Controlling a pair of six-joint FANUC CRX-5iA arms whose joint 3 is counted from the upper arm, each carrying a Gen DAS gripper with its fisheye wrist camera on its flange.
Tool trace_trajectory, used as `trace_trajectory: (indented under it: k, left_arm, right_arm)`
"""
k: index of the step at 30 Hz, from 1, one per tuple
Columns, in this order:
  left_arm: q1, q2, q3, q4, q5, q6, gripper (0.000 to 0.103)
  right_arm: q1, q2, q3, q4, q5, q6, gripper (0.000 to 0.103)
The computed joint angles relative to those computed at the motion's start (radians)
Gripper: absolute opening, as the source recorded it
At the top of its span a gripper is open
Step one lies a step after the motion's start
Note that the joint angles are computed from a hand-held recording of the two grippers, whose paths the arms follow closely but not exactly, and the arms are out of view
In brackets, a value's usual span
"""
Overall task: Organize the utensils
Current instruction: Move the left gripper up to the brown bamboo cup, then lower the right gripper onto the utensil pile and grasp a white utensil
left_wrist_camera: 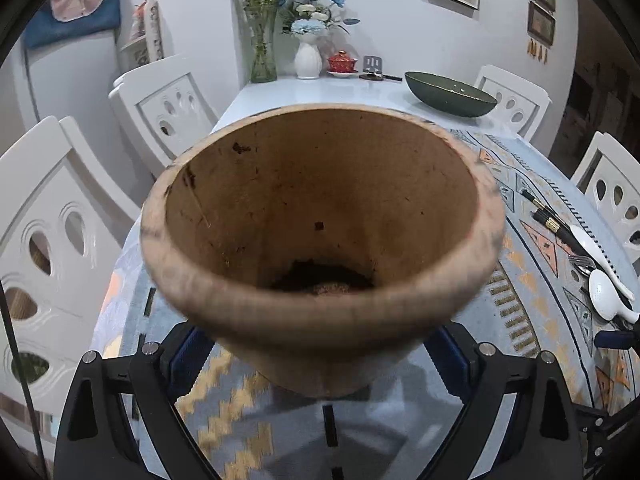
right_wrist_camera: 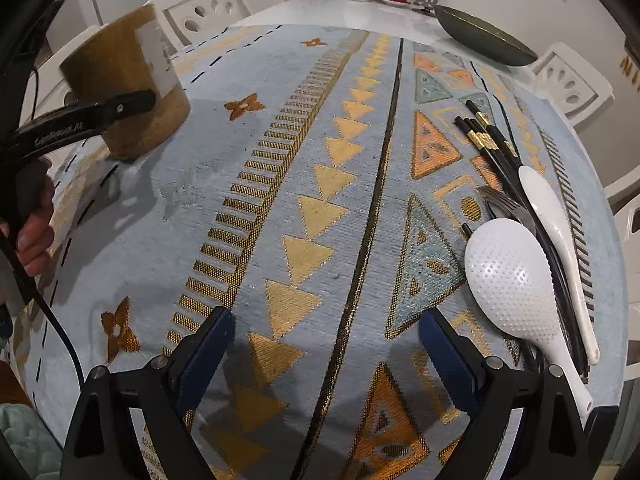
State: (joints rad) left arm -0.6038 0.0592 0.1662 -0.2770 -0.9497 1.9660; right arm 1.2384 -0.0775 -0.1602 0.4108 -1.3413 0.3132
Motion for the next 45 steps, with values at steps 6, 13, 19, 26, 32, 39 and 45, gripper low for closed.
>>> trace_trajectory:
  k: [6, 13, 19, 26, 32, 39, 45]
  left_arm:
    - [-0.024, -0.015, 0.014, -0.028, -0.046, 0.045, 0.095]
    - [-0.024, -0.029, -0.022, 0.039, -0.06, 0.087, 0.095]
    - [-0.037, -0.011, -0.028, 0.067, -0.081, 0.104, 0.095]
    - [-0.069, 0.025, -0.011, 0.044, -0.127, 0.089, 0.095]
    - [-0.081, 0.038, 0.003, 0.03, -0.14, 0.087, 0.098]
    - [-0.084, 0.056, 0.022, 0.029, -0.145, 0.084, 0.101]
    - [-0.086, 0.058, 0.023, 0.027, -0.143, 0.087, 0.101]
  right_arm:
    - [0.018, 0.017, 0.041, 0.043, -0.111, -0.028, 0.094]
    - [0.051, 0.005, 0.065, 0.098, -0.219, -0.058, 0.094]
    - [0.06, -0.028, 0.045, 0.053, -0.276, -0.131, 0.094]
    - [0.006, -0.105, 0.016, 0.007, -0.173, -0.185, 0.094]
    - [-0.027, -0.164, -0.026, -0.091, -0.108, -0.241, 0.091]
    - [-0.024, -0.138, 0.013, 0.054, -0.28, -0.267, 0.09]
    - [-0.072, -0.092, 0.064, 0.06, -0.3, -0.148, 0.089]
